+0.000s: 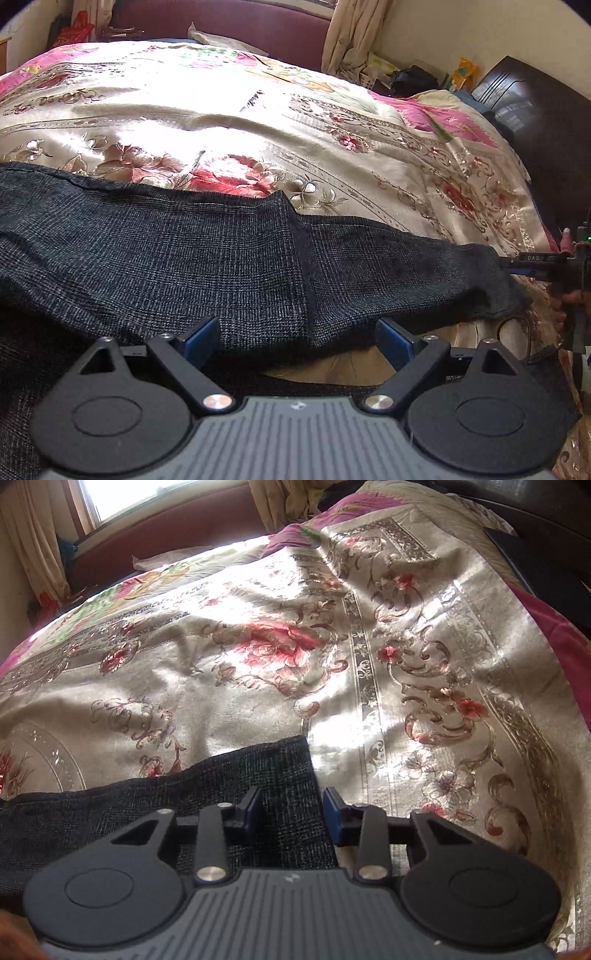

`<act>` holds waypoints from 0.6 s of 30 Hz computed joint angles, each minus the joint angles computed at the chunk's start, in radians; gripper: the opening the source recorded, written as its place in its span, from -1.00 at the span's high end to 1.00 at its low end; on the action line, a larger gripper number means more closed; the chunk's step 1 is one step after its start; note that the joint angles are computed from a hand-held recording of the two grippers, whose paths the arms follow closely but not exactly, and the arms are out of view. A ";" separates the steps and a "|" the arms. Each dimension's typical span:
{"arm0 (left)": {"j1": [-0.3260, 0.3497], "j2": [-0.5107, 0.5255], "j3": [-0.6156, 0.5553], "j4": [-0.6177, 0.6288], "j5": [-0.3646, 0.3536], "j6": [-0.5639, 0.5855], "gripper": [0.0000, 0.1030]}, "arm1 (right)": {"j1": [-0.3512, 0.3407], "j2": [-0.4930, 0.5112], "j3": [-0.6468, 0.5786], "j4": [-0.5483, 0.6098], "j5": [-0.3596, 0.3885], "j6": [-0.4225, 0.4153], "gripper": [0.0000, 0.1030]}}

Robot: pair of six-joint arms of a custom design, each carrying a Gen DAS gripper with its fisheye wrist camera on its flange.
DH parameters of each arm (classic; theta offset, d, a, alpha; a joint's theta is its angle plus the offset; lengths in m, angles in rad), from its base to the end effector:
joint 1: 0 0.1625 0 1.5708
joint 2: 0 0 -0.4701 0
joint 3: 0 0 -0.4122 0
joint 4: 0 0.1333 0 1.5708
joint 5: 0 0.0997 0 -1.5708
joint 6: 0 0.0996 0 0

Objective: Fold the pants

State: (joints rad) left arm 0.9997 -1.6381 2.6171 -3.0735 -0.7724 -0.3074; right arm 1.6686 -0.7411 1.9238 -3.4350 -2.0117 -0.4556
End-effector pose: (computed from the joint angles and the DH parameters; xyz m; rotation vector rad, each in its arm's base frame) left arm -0.0005 -0.3794 0.2791 0.0473 2.4529 -1.0286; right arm 0.1526 -0.6251 0.0912 0.4899 -2.4494 0.7696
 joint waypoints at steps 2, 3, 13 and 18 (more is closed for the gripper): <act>0.010 0.018 -0.002 -0.022 -0.002 0.016 -1.00 | 0.001 0.017 -0.016 -0.008 -0.019 0.001 0.46; 0.013 0.023 -0.003 -0.030 -0.002 0.021 -1.00 | 0.006 0.026 -0.021 -0.013 -0.039 -0.006 0.73; 0.024 0.042 -0.038 -0.049 0.009 0.107 -1.00 | 0.056 0.011 0.005 -0.218 -0.090 -0.164 0.99; 0.061 0.076 -0.093 -0.013 0.043 0.169 -1.00 | 0.026 0.032 -0.010 -0.186 -0.180 -0.131 1.00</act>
